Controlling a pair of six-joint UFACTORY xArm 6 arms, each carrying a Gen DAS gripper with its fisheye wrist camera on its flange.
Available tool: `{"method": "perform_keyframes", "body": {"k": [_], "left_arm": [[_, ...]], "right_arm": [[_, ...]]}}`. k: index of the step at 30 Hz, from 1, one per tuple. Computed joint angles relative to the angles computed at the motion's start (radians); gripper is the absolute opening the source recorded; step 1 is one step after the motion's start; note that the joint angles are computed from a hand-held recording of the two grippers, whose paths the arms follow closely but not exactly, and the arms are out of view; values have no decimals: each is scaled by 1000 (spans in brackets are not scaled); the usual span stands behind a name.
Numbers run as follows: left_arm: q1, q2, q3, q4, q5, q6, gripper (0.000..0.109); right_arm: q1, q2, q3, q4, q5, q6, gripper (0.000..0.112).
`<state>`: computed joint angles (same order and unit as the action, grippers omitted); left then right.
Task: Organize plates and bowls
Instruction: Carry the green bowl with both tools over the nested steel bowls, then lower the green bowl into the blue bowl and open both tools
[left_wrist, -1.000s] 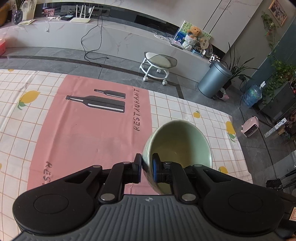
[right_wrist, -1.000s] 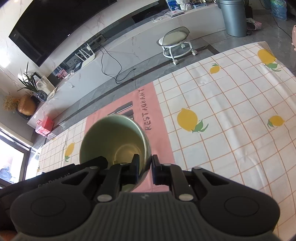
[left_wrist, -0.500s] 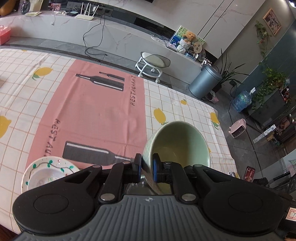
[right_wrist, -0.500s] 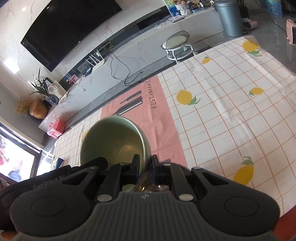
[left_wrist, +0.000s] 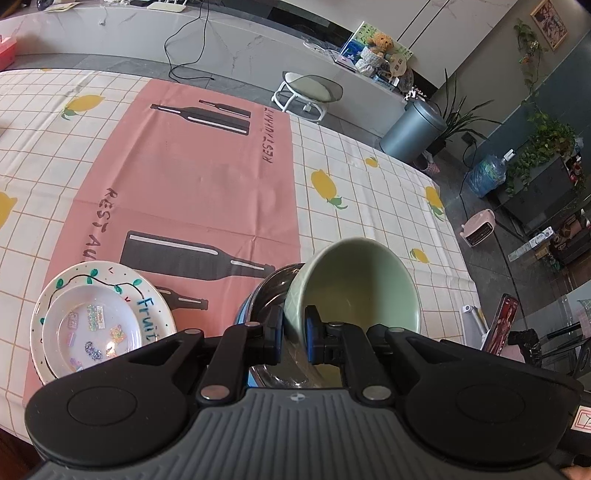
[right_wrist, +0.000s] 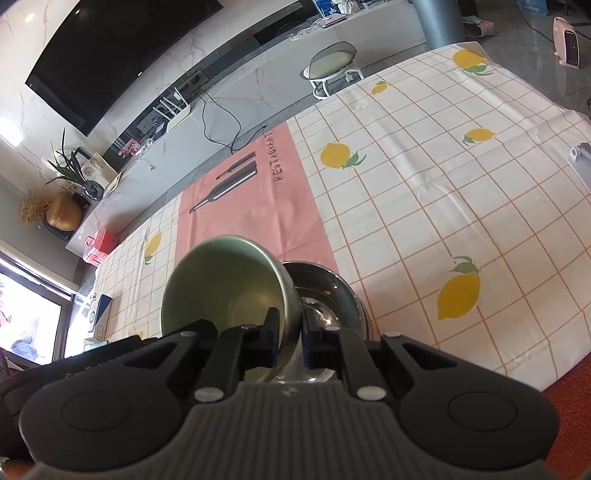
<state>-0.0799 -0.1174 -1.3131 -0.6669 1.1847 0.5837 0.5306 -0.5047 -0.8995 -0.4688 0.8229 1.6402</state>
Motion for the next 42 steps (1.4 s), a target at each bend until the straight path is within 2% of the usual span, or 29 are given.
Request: {"method": "perform_keyframes", "body": {"k": [9, 19, 25, 29, 35, 42], "left_arm": [[-7, 20, -10, 56, 44, -20, 14], [-22, 33, -13, 100, 38, -37, 14], [-34, 30, -14, 126, 35, -30, 15], [-25, 39, -32, 117, 55, -34, 22], [-17, 43, -52, 115, 69, -37, 25], [-8, 49, -71, 102, 77, -39, 25]], "right_arm": [[-17, 7, 19, 70, 1, -62, 9], [-32, 51, 1, 131, 14, -168, 7], [-28, 84, -39, 121, 59, -227, 6], [-17, 120, -83, 108, 108, -297, 6], [-10, 156, -125, 94, 156, -362, 6], [-15, 168, -126, 114, 148, -397, 8]]}}
